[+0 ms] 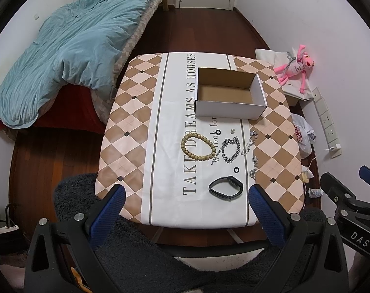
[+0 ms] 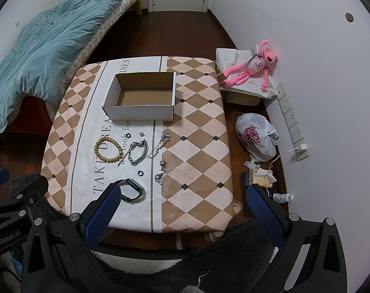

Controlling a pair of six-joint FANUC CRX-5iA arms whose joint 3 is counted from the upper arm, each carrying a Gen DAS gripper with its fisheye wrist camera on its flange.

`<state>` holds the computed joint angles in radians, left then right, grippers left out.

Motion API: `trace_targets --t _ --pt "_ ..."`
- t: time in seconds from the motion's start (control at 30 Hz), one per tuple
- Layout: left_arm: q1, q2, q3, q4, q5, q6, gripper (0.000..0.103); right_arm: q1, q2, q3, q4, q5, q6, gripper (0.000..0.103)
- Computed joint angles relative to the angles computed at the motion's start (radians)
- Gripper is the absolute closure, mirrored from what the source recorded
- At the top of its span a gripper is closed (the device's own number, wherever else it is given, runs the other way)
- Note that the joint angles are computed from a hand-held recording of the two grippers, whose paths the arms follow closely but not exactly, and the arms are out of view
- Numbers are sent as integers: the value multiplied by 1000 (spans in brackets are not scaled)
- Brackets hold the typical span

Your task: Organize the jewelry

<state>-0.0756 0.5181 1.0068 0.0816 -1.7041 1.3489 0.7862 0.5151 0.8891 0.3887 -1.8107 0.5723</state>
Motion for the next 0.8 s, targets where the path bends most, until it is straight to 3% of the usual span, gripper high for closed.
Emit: trace_targets --t 0.8 --pt "-19 4 16 -11 3 9 0 -7 10 34 10 -17 17 0"
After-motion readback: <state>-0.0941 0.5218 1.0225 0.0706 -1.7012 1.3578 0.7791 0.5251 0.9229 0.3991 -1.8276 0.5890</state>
